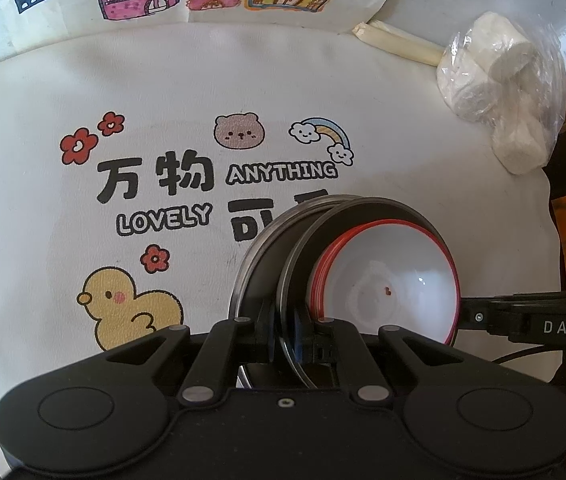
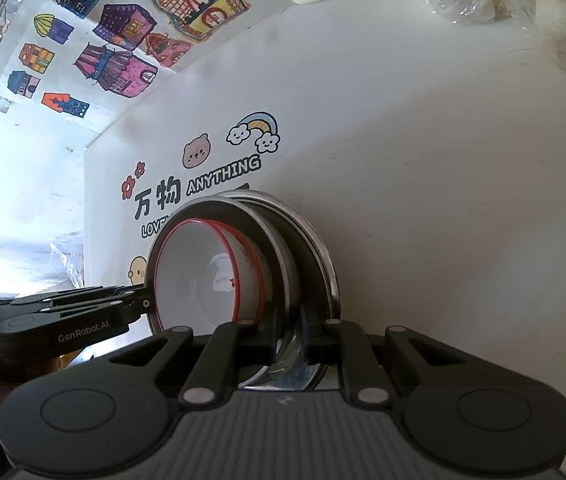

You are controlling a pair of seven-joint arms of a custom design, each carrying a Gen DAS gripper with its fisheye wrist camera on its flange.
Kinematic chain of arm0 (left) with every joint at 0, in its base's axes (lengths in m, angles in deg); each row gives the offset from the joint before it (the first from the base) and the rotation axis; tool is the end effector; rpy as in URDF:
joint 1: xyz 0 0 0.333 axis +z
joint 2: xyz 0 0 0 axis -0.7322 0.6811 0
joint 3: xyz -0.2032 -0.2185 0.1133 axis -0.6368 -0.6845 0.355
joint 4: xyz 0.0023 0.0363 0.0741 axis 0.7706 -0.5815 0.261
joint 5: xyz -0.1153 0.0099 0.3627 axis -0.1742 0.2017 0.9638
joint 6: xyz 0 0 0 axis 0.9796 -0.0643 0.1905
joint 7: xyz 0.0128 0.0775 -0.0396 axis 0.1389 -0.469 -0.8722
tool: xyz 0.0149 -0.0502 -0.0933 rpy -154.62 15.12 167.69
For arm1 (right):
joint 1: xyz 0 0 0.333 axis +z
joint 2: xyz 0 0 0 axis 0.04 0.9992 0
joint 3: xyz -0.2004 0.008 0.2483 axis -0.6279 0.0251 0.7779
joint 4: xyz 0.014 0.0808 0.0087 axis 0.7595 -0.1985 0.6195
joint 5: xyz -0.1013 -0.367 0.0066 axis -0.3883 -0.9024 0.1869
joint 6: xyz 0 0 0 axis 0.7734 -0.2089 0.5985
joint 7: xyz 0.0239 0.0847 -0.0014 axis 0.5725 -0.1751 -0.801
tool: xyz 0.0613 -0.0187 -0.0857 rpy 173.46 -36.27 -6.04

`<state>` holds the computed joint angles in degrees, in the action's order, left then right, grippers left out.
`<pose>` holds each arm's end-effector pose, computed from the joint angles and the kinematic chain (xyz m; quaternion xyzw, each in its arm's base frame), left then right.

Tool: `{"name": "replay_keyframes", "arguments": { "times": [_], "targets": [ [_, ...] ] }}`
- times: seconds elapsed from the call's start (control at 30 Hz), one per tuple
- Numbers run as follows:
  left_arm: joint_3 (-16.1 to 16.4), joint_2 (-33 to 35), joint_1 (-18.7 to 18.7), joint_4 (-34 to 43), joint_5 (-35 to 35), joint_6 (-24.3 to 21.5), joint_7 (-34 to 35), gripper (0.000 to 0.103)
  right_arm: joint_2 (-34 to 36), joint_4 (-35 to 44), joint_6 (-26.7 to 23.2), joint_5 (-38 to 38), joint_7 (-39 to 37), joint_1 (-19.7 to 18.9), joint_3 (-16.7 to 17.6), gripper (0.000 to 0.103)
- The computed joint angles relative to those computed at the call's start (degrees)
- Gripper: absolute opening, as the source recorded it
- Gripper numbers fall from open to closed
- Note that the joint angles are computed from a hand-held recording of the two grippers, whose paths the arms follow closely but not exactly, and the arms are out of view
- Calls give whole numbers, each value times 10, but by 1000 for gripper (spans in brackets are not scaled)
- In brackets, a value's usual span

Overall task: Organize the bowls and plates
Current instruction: 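Lower the bowl stack onto the steel plate stack with both grippers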

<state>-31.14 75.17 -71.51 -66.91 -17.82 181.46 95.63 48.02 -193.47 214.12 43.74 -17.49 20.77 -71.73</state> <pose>0.3902 -0.3389 0.3190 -0.8167 0.5466 -0.1852 0.0030 0.4878 0.2556 0.3357 -0.7948 0.5460 0.1784 0.1960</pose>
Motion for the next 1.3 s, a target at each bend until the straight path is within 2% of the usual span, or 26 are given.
{"name": "replay_keyframes", "arguments": {
  "times": [0.73,1.3],
  "targets": [
    [3,-1,-3,2,24,-6,-15,8,-5,-7,18,-18,10,6,1,15],
    [4,-4,-6,13,71,-29,-45,8,-22,-36,69,-45,35,24,5,15]
  ]
}}
